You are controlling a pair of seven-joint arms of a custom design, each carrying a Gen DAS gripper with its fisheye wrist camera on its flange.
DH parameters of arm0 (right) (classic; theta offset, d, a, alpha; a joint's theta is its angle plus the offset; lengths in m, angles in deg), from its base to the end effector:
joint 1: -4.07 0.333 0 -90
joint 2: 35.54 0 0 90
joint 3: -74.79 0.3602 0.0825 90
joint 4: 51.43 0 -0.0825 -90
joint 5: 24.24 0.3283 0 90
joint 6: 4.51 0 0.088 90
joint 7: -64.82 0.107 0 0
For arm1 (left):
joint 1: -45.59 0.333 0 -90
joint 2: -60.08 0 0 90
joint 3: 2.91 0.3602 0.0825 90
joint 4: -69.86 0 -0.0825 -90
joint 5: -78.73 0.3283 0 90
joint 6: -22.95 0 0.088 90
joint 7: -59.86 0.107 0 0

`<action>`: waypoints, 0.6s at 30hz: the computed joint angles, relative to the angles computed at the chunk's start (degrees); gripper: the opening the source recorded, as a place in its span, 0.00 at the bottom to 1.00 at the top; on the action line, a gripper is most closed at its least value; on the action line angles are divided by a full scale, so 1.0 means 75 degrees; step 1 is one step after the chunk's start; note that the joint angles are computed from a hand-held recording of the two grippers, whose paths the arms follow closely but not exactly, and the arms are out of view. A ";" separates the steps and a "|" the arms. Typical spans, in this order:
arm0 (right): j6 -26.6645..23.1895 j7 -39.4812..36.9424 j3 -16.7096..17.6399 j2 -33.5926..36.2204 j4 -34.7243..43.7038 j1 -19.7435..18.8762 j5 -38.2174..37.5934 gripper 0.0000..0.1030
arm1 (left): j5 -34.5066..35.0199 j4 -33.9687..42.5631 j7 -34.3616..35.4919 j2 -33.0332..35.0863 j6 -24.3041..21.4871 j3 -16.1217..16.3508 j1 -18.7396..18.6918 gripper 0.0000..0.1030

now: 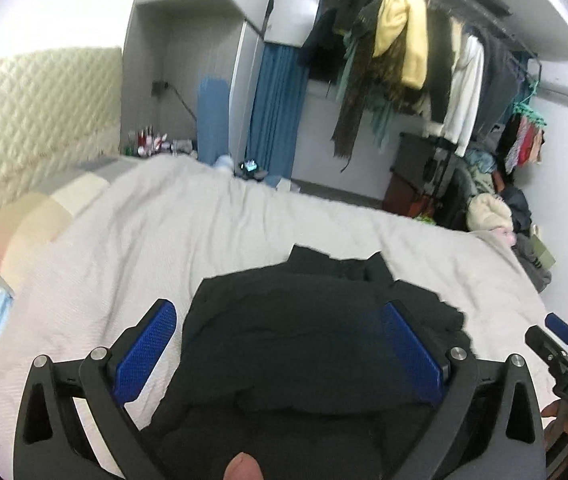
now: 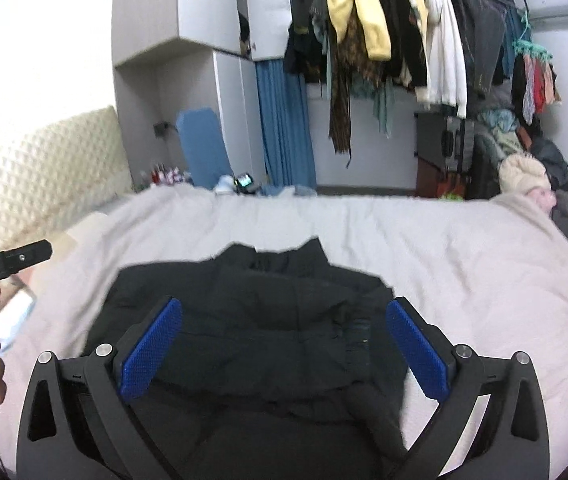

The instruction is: Fold large clothes

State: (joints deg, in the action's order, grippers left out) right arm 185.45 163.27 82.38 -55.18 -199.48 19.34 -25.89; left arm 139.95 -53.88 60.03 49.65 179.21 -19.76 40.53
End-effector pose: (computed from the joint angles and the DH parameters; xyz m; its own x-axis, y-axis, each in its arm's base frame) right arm 0.3660 0.1664 0.5855 0.3316 -0.9414 -0.0625 -0.4706 -0.1076 -0.8758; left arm 0.4304 -0.2216 0.6061 0.2058 -0.9587 0.1964 -0.4905 -0.2747 -0.8270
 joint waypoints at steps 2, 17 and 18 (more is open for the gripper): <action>-0.0344 -0.0079 -0.0166 -0.0616 -0.0065 0.0155 -0.0030 1.00 | -0.0358 -0.0054 0.0293 -0.0528 -0.0368 -0.0121 -0.0161 1.00; -0.3358 -0.1196 -0.1180 -0.4540 -0.0390 0.1283 0.0479 1.00 | -0.3831 -0.1302 0.2700 -0.4236 -0.1713 -0.0415 -0.1272 1.00; -0.3534 -0.1291 -0.1229 -0.4741 -0.0431 0.1266 0.0552 1.00 | -0.4088 -0.1358 0.3033 -0.4503 -0.2071 -0.0360 -0.1429 1.00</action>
State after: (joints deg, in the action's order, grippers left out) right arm 158.94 153.59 73.17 -90.73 -202.71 28.83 -21.75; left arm 109.29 -64.07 82.78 15.88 163.68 -22.46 29.81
